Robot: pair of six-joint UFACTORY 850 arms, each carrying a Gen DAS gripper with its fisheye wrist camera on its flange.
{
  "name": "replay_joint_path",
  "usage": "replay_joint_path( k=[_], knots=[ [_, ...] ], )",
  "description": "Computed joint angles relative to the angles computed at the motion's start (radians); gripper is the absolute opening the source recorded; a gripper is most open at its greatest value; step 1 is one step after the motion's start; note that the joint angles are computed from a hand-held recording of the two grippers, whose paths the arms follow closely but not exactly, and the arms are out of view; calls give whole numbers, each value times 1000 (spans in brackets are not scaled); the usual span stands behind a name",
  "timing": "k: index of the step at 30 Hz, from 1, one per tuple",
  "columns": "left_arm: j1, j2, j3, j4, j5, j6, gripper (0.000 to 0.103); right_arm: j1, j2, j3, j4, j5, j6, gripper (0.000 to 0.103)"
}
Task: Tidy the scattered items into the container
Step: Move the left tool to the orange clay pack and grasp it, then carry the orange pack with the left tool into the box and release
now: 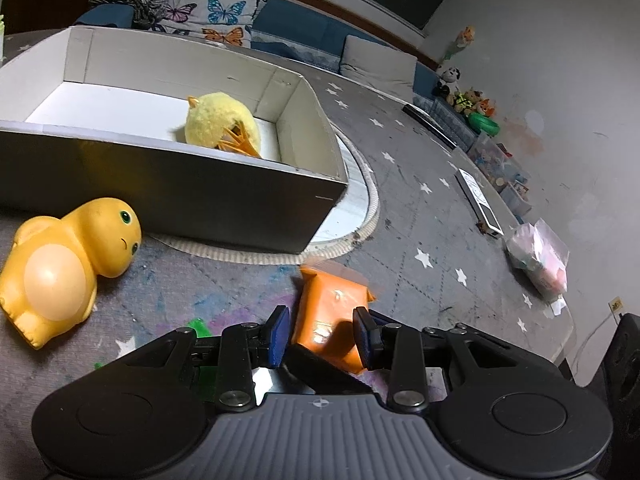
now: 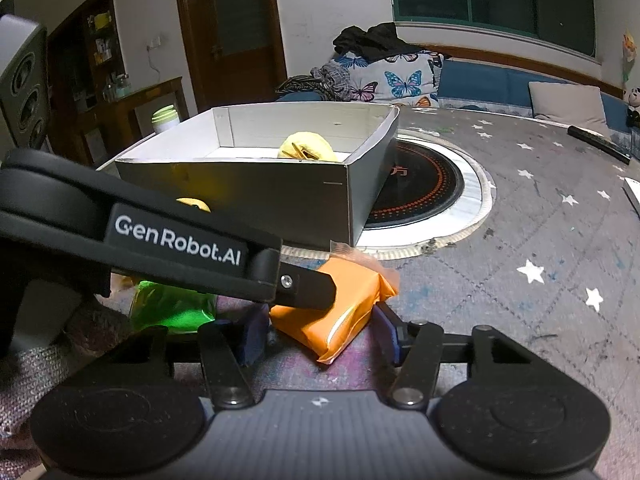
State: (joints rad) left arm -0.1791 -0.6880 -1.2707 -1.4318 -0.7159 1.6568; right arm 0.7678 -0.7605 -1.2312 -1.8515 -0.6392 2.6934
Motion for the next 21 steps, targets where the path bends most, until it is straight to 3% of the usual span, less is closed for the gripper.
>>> replay_joint_path(
  k=[21],
  knots=[
    [39,50,45,-88,-34,77,28,14,13,-9,-44,-37,-3,55]
  ],
)
